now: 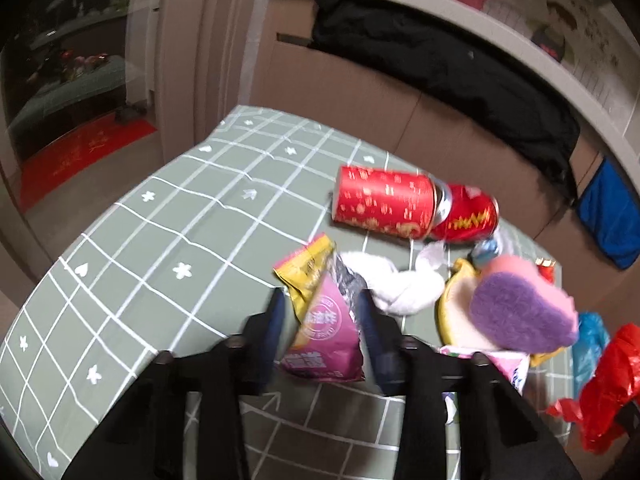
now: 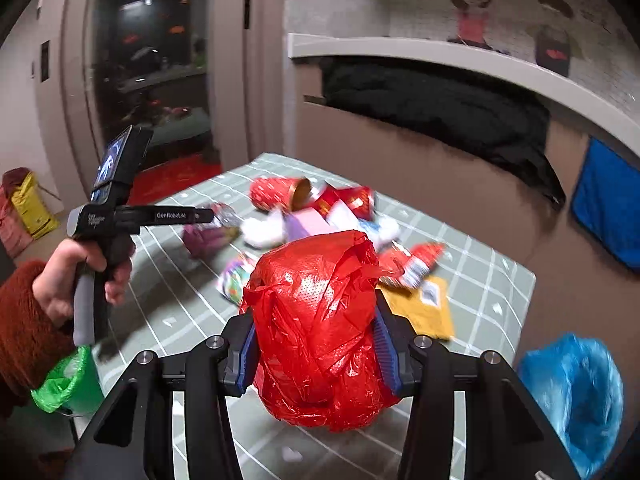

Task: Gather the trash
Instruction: 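Grasp the red plastic bag with the right tool while the left grasps a yellow-pink snack wrapper, then carry both items over the blue bin and open both tools to drop them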

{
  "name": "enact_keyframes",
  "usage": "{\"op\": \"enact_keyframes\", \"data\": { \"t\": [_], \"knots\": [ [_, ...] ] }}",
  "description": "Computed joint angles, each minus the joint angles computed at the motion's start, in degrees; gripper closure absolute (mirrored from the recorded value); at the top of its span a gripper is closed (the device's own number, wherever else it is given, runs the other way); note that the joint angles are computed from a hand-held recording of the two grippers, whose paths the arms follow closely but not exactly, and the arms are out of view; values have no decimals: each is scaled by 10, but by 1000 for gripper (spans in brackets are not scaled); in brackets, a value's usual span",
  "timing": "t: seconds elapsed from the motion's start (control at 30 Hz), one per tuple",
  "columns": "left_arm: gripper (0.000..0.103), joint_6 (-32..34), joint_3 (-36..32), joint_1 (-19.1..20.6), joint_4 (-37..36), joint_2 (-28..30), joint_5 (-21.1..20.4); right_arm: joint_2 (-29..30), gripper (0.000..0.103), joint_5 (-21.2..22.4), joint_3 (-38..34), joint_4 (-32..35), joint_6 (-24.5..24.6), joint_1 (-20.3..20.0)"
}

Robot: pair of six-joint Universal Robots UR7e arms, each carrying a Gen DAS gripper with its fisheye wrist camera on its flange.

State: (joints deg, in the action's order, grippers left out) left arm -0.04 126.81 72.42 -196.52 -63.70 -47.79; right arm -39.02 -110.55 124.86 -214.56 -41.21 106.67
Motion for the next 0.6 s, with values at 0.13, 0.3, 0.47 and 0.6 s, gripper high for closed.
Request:
{"op": "enact_keyframes", "data": {
  "t": [0.13,0.3,0.47,0.6],
  "knots": [
    [81,34,9,-17,-30,10,26,-9,58,2,18,-20,11,-21],
    [82,73,55,-77,-123,1,80,-29,58,14,40,-47,27,-38],
    [82,78,105,-167,-174,-20,114,-71,58,47,75,-78,42,-54],
    [82,84,127,-251,-207,-16,106,-111,58,65,99,-114,42,-61]
  ]
}}
